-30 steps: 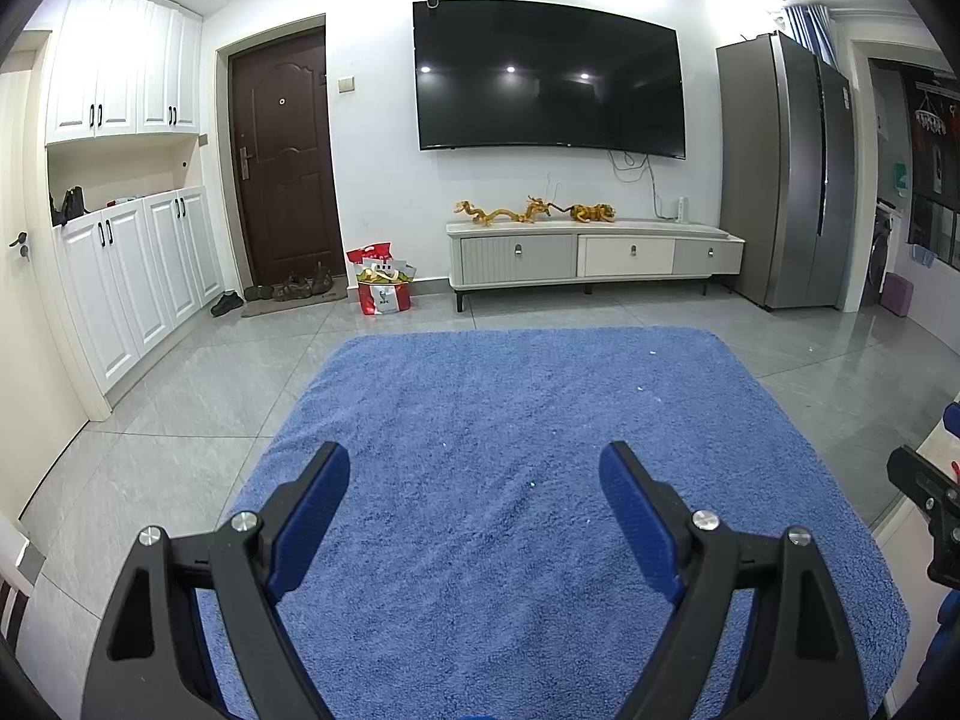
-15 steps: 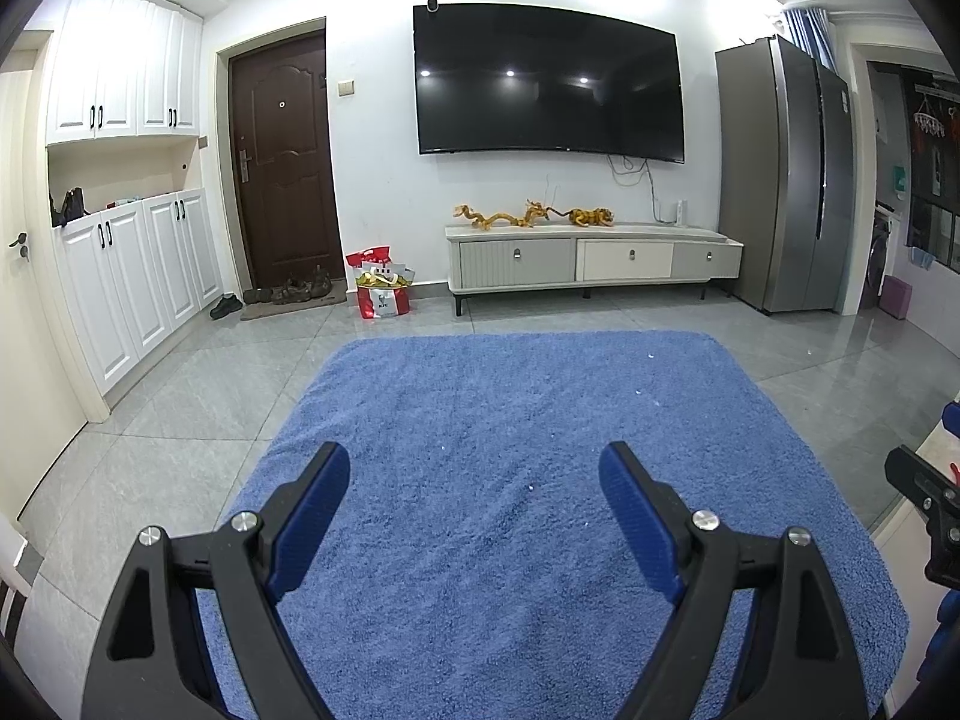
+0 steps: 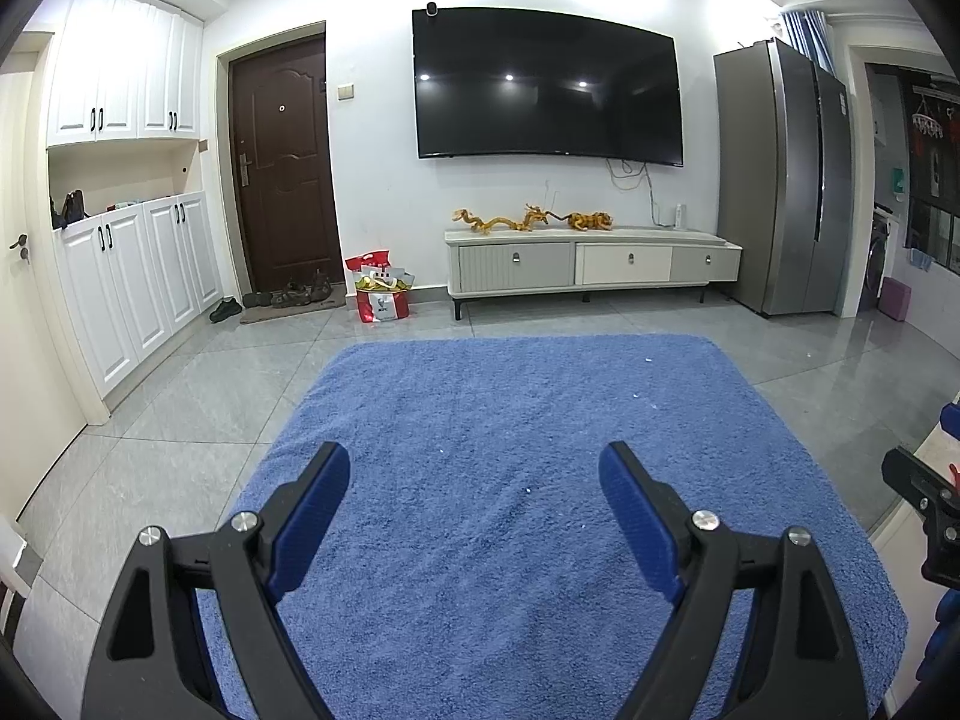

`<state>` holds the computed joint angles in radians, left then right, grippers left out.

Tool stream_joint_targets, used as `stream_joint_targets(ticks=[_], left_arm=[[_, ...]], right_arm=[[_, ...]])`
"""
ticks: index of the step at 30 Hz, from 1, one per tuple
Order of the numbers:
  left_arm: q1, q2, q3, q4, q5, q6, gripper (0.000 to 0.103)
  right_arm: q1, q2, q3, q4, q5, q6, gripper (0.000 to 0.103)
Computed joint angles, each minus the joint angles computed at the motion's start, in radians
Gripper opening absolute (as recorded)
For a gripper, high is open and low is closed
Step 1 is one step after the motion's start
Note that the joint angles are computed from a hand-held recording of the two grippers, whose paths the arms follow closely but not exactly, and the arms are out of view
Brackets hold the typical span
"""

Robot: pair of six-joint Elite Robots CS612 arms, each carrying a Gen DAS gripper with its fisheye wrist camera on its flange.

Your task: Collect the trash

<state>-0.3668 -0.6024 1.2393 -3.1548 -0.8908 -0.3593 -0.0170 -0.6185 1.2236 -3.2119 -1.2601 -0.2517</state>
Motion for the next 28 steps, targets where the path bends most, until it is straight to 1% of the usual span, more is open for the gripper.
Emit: stream_joint_targets(ticks=[10, 17, 22, 28], left_arm=[[0.001, -0.004, 0.003, 0.006, -0.001, -0.009, 0.085], [-0.006, -0.003, 0.001, 0.005, 0.011, 0.002, 0.085], [-0.014, -0.001, 0.002, -0.018, 0.027, 0.030, 0.085], [-0.016, -0.003, 0.009, -0.052, 0.017, 0.039, 0.085]], right_arm=[[0.002, 0.003, 0.000, -0.007, -0.015, 0.003, 0.103], [0.000, 0.002, 0.003, -0.019, -0.017, 0.018, 0.103], [-0.004, -0.001, 0.008, -0.022, -0.012, 0.022, 0.103], [-0.006, -0.001, 0.007, -0.018, -0.001, 0.019, 0.103]])
